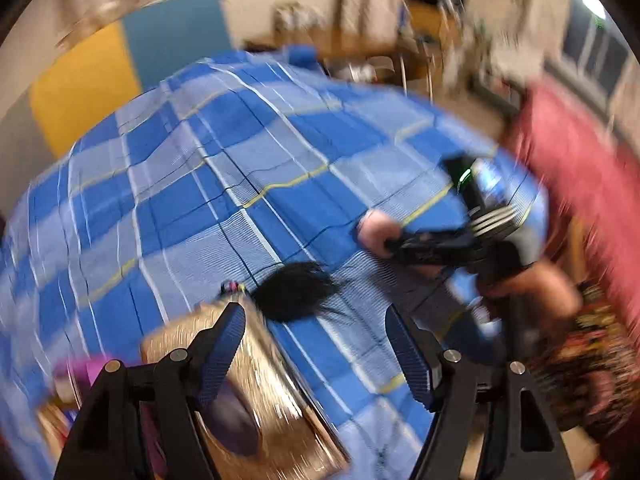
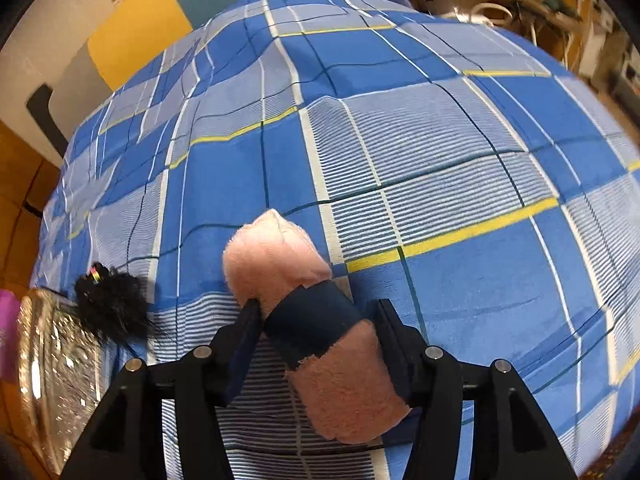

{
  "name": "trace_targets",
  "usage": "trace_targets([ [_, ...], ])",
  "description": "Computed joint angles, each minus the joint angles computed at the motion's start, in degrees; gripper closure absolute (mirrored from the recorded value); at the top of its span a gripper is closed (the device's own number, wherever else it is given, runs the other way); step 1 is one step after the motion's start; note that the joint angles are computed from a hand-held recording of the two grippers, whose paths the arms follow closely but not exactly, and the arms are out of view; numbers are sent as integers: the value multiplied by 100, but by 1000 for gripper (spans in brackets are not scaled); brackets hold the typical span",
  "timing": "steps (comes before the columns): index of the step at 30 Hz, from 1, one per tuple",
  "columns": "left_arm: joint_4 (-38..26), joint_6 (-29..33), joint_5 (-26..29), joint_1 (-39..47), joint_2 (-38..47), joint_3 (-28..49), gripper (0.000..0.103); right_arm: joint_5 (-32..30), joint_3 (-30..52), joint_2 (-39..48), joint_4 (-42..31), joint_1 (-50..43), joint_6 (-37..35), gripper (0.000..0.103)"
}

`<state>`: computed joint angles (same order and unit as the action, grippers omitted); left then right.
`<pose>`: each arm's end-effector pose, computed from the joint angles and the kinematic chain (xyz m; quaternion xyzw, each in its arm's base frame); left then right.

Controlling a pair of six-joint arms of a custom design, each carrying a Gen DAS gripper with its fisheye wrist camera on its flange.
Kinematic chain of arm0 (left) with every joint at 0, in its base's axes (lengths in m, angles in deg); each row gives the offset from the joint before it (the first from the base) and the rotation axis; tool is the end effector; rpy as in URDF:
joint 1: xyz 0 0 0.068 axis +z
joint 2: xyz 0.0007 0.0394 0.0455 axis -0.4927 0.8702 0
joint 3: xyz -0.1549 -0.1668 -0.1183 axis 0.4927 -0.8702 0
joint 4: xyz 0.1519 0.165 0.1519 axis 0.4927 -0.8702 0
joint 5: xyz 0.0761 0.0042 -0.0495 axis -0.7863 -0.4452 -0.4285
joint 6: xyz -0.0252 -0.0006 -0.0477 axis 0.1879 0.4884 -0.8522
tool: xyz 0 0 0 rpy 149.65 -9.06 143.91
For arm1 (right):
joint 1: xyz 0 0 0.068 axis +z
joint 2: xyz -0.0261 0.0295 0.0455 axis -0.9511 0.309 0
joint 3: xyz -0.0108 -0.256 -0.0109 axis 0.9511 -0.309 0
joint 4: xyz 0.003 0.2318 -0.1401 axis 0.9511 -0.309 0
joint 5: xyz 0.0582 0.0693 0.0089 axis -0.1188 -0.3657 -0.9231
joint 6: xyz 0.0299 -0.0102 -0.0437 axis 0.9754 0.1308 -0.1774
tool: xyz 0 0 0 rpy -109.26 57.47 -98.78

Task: Organize soft objects
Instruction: 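Grasp the black hair strands with beads with the left tool while the right tool holds the hair tie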

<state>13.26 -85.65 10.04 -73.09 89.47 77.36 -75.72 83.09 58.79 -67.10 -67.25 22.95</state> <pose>0.1410 -0.1260 0.3355 0.2363 0.9411 -0.0387 0.2389 0.1861 0.0235 0.1835 0.0385 0.9702 0.1421 0.1926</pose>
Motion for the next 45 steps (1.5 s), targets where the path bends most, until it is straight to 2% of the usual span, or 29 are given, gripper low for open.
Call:
trace_targets([
  [4,-166,962,-139,96,1909,763,29,-213,59,12,-153,-234,-96,44],
  [7,-381,1213,-103,284,2897,1114,29,-219,105,56,-194,-209,-67,44],
  [10,-503,1293,9,398,3452,1249,31,-297,131,196,-113,-205,28,44],
  [13,-540,1269,16,430,3807,1212,57,-402,166,270,-116,-274,73,44],
  [15,-438,1285,-286,320,3929,1115,83,-452,174,310,-96,-307,118,44],
  [17,-207,1249,-447,259,3856,1006,96,-510,184,333,-99,-346,135,44],
  [19,46,1139,-539,232,3670,977,99,-566,193,353,-108,-393,145,44],
  [21,247,1014,-330,293,3438,1118,100,-609,208,389,-98,-422,160,44],
  [28,692,671,629,636,3309,1813,98,-633,192,361,-113,-441,178,44],
  [29,622,749,693,664,3422,1923,87,-644,191,362,-113,-451,182,44],
  [30,500,751,683,666,3536,1999,70,-648,198,378,-107,-456,185,44],
  [31,282,737,718,729,3693,2117,64,-642,205,388,-107,-449,186,44],
  [32,-9,724,841,832,3847,2236,63,-635,212,398,-108,-441,191,44],
  [34,-167,723,808,1006,3898,2204,62,-638,221,415,-109,-447,192,44],
  [35,-299,779,748,1083,3996,2281,56,-641,227,414,-117,-445,198,44],
  [36,-457,877,738,1216,4117,2348,45,-649,228,414,-116,-451,200,44],
  [38,-840,1008,875,1410,4413,2529,37,-682,220,412,-111,-476,213,44],
  [40,-1079,1247,859,1423,4603,2595,37,-717,233,428,-123,-503,213,44],
  [45,-1546,2030,208,1020,4920,2720,37,-792,224,421,-137,-565,221,43],
])
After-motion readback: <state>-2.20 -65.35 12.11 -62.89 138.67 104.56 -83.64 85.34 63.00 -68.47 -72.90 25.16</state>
